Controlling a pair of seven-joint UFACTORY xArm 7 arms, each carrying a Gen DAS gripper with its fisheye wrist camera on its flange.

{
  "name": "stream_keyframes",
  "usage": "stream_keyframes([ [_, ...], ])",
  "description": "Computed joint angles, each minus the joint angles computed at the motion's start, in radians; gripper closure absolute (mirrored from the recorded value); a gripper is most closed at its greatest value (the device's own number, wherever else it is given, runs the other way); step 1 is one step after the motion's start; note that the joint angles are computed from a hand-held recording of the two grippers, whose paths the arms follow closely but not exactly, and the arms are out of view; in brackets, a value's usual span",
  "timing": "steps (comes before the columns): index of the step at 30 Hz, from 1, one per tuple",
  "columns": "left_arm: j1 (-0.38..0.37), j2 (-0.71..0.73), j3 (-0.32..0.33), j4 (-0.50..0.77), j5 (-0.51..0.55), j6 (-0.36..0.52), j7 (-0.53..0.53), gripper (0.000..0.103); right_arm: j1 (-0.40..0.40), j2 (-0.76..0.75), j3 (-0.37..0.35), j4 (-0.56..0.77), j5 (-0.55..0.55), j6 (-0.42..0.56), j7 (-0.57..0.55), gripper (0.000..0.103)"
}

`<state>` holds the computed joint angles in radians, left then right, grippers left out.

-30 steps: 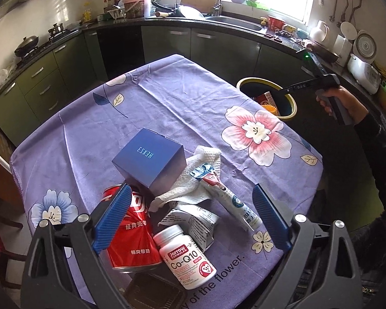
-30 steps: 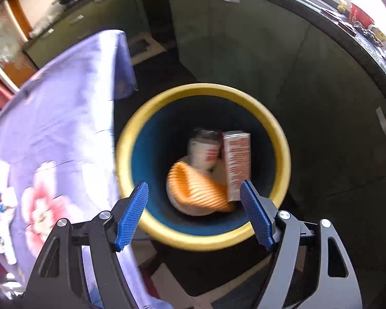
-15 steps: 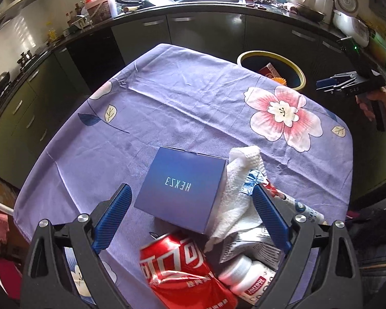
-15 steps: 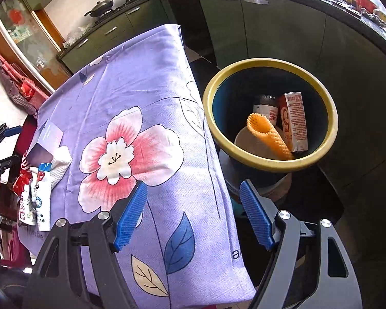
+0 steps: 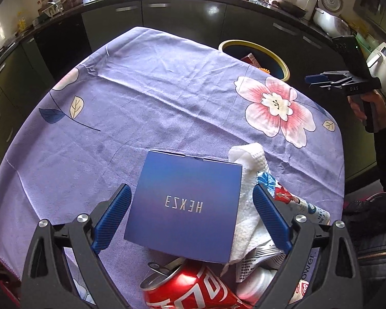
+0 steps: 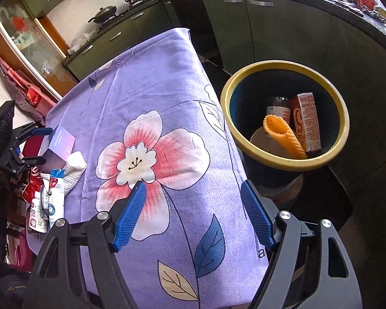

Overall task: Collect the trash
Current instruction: 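Move the left gripper onto the blue box and close it, then carry the blue box over the bin and open the left gripper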

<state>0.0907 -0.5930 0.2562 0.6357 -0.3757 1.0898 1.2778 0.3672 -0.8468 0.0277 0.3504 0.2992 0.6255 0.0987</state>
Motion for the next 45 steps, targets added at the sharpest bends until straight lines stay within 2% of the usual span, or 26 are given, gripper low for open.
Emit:
stream_keyframes([
  [6, 0.001, 0.018, -0.008, -0.012, 0.016, -0.013, 0.017, 0.013, -0.005, -0.001, 0.002, -0.002, -0.004, -0.002, 0.007, 0.028],
  [7, 0.003, 0.023, -0.007, -0.010, 0.016, -0.013, 0.016, 0.014, -0.003, -0.001, 0.001, -0.002, -0.002, -0.004, 0.008, 0.028],
  [9, 0.008, 0.032, -0.012, -0.007, 0.021, -0.016, 0.005, 0.025, -0.002, 0.001, 0.001, -0.003, -0.002, -0.005, 0.009, 0.028],
  [12, 0.015, 0.047, -0.009, 0.009, 0.017, 0.003, -0.014, 0.028, 0.004, 0.002, -0.002, -0.006, 0.002, -0.008, 0.006, 0.028],
  [20, 0.020, 0.007, -0.014, 0.018, 0.019, -0.004, -0.041, 0.029, 0.004, -0.031, 0.001, -0.025, -0.001, -0.013, 0.012, 0.028],
  [27, -0.012, -0.052, -0.048, 0.048, 0.025, 0.006, -0.118, 0.029, -0.017, -0.105, -0.013, -0.066, -0.013, -0.013, 0.013, 0.028],
  [30, -0.052, -0.070, -0.079, 0.065, 0.017, 0.027, -0.178, 0.029, -0.046, -0.165, -0.027, -0.098, -0.031, -0.010, 0.008, 0.027],
  [34, -0.139, -0.055, -0.152, 0.093, -0.018, 0.020, -0.284, 0.029, -0.133, -0.273, -0.045, -0.158, -0.075, 0.013, 0.012, 0.024],
  [39, -0.289, 0.044, -0.248, 0.151, -0.095, -0.070, -0.385, 0.029, -0.248, -0.401, -0.133, -0.223, -0.108, 0.088, -0.032, 0.024],
  [45, -0.422, 0.274, -0.355, 0.268, -0.120, -0.215, -0.481, 0.029, -0.432, -0.543, -0.228, -0.288, -0.120, 0.204, -0.106, 0.024],
])
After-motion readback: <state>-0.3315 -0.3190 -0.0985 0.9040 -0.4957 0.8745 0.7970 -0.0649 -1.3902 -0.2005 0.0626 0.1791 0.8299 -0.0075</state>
